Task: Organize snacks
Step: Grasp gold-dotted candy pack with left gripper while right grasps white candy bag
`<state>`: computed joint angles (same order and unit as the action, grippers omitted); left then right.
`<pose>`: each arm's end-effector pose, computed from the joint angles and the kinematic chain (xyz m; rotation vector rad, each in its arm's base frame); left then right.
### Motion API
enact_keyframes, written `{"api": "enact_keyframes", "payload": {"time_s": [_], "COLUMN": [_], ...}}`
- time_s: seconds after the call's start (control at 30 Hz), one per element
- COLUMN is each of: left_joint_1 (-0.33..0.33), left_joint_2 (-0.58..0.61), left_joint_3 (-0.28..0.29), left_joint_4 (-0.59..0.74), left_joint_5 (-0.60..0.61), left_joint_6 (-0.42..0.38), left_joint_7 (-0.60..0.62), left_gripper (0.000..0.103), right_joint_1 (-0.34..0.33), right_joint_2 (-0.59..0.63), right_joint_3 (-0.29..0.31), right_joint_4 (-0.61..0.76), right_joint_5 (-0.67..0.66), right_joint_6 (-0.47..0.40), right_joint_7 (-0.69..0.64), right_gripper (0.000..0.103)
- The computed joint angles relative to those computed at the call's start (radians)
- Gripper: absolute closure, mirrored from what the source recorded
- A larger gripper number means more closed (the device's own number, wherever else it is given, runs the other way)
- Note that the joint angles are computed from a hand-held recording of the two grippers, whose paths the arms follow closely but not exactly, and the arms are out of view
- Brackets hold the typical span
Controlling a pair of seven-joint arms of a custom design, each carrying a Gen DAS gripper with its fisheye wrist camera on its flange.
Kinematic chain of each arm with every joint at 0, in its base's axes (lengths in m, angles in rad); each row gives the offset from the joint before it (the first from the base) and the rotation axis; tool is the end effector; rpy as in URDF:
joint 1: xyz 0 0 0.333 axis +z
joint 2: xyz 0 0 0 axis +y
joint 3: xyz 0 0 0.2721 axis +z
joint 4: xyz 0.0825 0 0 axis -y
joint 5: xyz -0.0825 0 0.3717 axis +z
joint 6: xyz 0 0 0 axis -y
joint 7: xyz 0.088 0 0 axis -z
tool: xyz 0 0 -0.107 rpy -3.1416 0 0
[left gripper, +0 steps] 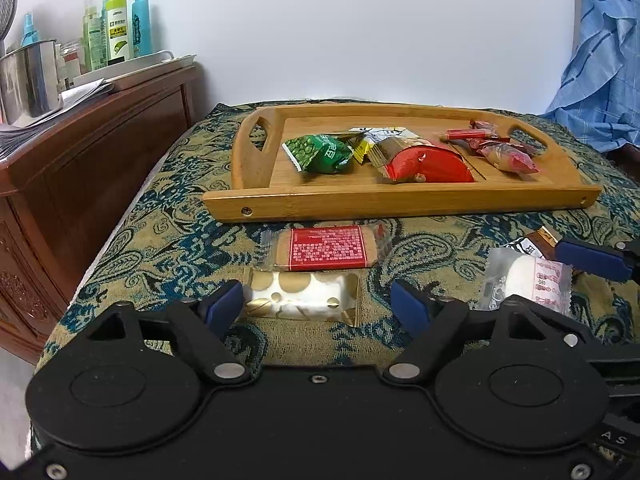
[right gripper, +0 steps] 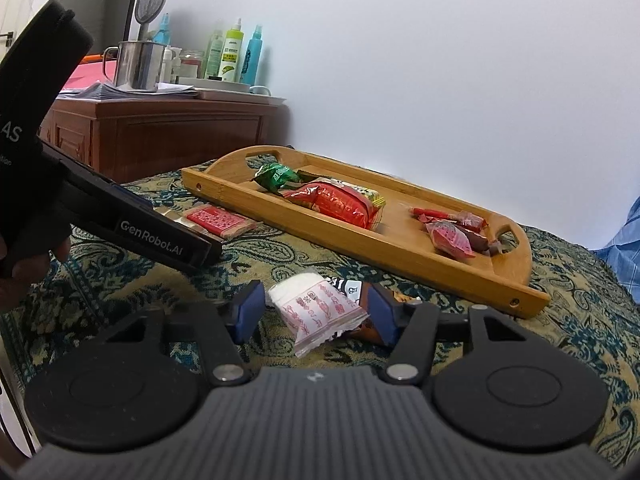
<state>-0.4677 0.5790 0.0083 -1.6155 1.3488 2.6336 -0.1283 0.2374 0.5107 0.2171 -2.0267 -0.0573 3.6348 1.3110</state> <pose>0.5999 -0.3246 0.2902 -1.7450 1.5186 -0.7326 0.5596 0.2660 0.3076 -1.9162 0.9039 -0.7656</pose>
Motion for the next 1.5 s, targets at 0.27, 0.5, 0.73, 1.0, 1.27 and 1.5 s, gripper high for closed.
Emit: {"api": "enact_keyframes", "payload": {"time_s": [0.27,0.5,0.73,1.0,1.27,1.5], "left_joint_1": [-0.005,-0.005,-0.014,-0.008,-0.01,-0.014], "left_joint_2": [-0.006,-0.003,0.007,0.01,-0.001,-0.009], "left_joint_3": [0.001,-0.003,-0.002,0.0,0.001,-0.003], "left_joint_4": [-0.008,-0.003,0.009,0.01,-0.002,-0.002], "left_joint_5": [0.026,0.031,0.039,0.037,0.056,0.079], "left_joint_6": [0.002,-0.007,-0.034,-0.015,-0.009,-0.012], "left_joint_7": [-0.013,-0.007,0.002,-0.013,-0.043,-0.066], "left_gripper": [0.042,0.042,0.039,0.041,0.052,0.053], "right_joint_1": [0.013,0.028,0.046,0.021,-0.01,-0.057], "right_joint_2": [0.011,0.024,0.046,0.046,0.039,0.031], "right_joint_3": [-0.01,-0.018,-0.027,-0.003,0.023,0.055], "right_joint_4": [0.014,0.031,0.057,0.058,0.048,0.039], "right_joint_5": [0.017,0.038,0.058,0.023,-0.024,-0.074], "right_joint_6": [0.007,0.015,0.032,0.005,-0.003,0.01], "right_joint_7": [-0.013,-0.033,-0.061,-0.05,-0.021,0.061], "right_gripper": [0.036,0.029,0.029,0.03,0.062,0.065]}}
